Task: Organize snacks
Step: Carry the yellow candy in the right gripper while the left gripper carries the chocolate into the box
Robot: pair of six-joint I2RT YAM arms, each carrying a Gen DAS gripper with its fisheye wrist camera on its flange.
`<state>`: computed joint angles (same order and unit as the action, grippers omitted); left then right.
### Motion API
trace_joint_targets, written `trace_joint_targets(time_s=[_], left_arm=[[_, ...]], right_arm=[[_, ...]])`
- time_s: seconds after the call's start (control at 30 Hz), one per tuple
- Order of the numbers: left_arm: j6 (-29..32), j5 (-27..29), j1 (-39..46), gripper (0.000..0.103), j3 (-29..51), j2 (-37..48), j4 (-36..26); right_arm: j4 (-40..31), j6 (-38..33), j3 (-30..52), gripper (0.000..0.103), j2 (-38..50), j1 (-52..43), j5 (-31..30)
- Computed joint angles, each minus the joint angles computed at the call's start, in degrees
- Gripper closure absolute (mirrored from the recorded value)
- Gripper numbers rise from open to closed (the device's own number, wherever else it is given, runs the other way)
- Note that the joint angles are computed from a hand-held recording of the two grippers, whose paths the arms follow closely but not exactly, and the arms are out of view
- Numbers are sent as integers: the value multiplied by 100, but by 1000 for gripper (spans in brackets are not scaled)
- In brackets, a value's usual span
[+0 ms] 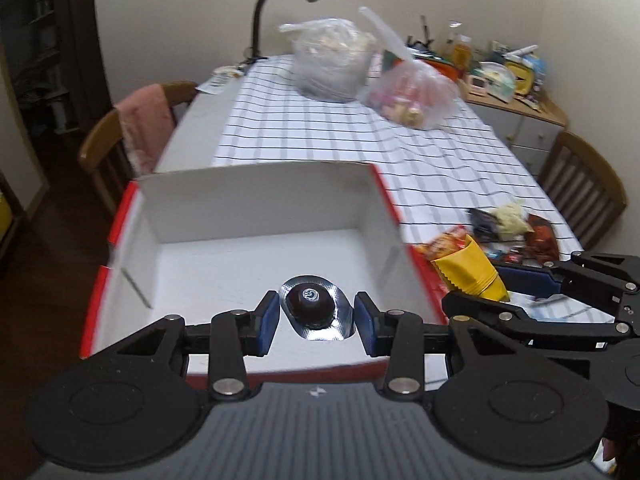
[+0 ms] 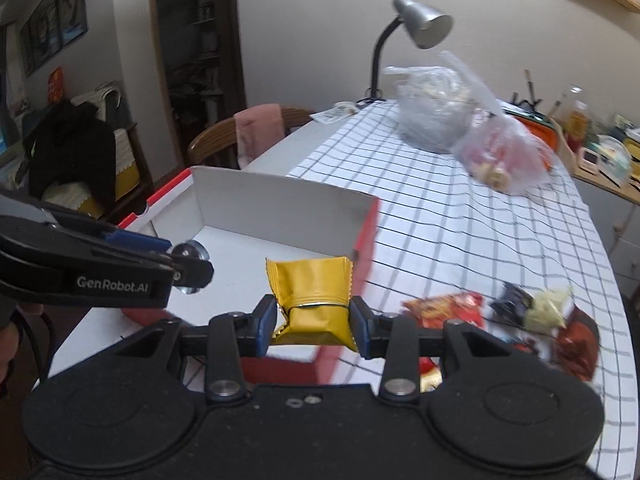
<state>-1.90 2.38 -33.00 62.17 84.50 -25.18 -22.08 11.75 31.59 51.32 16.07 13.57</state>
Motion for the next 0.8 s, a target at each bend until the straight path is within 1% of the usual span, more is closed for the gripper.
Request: trace_joint_targets(time_s=[0.17, 0.37, 0.47, 0.6, 0.8], left_arm=[[259, 20, 486, 63, 283, 408, 12], [530, 98, 952, 63, 833, 1104, -216], [630, 150, 1054, 62, 1103, 1439, -385], [794, 116, 1062, 62, 1387, 1783, -605], [916, 0, 996, 62, 1671, 2165, -875]], right_arm=[[575, -108, 391, 65, 1189, 170, -78], [818, 0, 932, 65, 2356, 181, -325], [816, 1, 1173, 65, 2792, 176, -454], [636, -10, 1525, 64, 3387, 166, -589], [494, -17, 1689, 64, 3749, 150, -529]])
